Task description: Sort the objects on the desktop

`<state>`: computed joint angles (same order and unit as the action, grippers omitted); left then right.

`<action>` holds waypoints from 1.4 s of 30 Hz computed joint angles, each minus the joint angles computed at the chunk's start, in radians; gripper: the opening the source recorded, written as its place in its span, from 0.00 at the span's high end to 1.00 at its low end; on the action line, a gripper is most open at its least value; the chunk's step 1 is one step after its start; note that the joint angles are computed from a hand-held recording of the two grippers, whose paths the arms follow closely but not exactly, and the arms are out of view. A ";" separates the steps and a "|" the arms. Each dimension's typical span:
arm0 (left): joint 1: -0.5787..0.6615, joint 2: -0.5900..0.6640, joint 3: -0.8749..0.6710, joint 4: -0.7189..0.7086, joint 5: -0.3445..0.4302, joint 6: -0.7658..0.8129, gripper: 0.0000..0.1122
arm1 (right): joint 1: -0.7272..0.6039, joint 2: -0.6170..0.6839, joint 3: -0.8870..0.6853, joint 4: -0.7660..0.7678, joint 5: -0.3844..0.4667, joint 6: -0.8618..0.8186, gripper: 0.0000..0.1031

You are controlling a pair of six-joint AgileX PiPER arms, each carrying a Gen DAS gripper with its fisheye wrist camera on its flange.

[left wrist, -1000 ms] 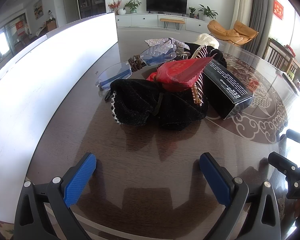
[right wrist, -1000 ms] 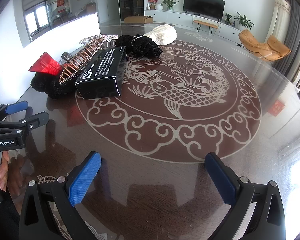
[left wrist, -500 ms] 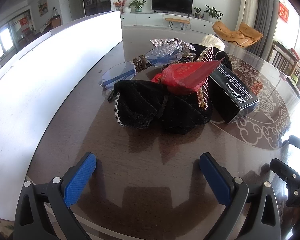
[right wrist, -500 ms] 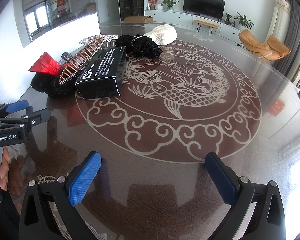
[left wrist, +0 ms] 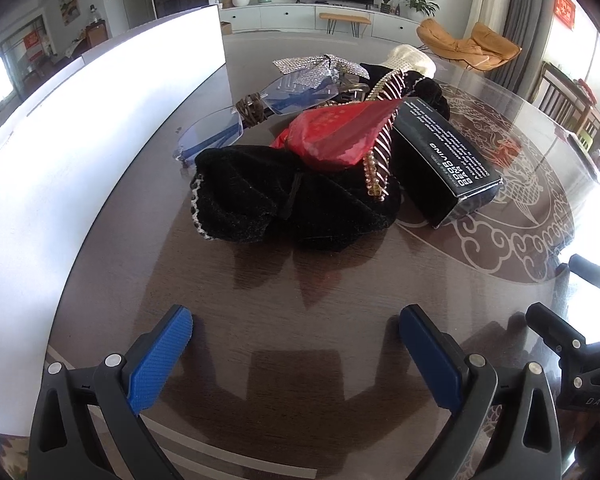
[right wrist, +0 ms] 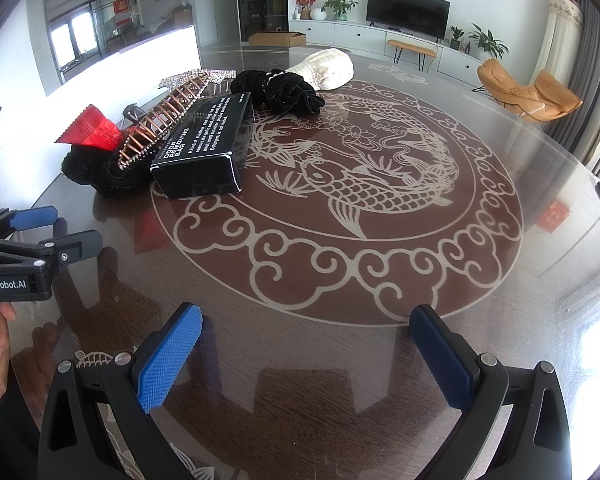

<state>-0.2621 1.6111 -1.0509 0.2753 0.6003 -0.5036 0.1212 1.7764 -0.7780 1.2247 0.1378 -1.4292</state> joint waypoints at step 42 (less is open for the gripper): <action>-0.011 0.036 -0.059 -0.027 0.058 0.019 0.08 | -0.001 0.003 -0.002 0.012 0.000 -0.012 0.00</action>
<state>-0.2727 1.6472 -1.1100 0.2485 0.6586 -0.4845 0.1207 1.7794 -0.7796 1.2371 0.1376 -1.4409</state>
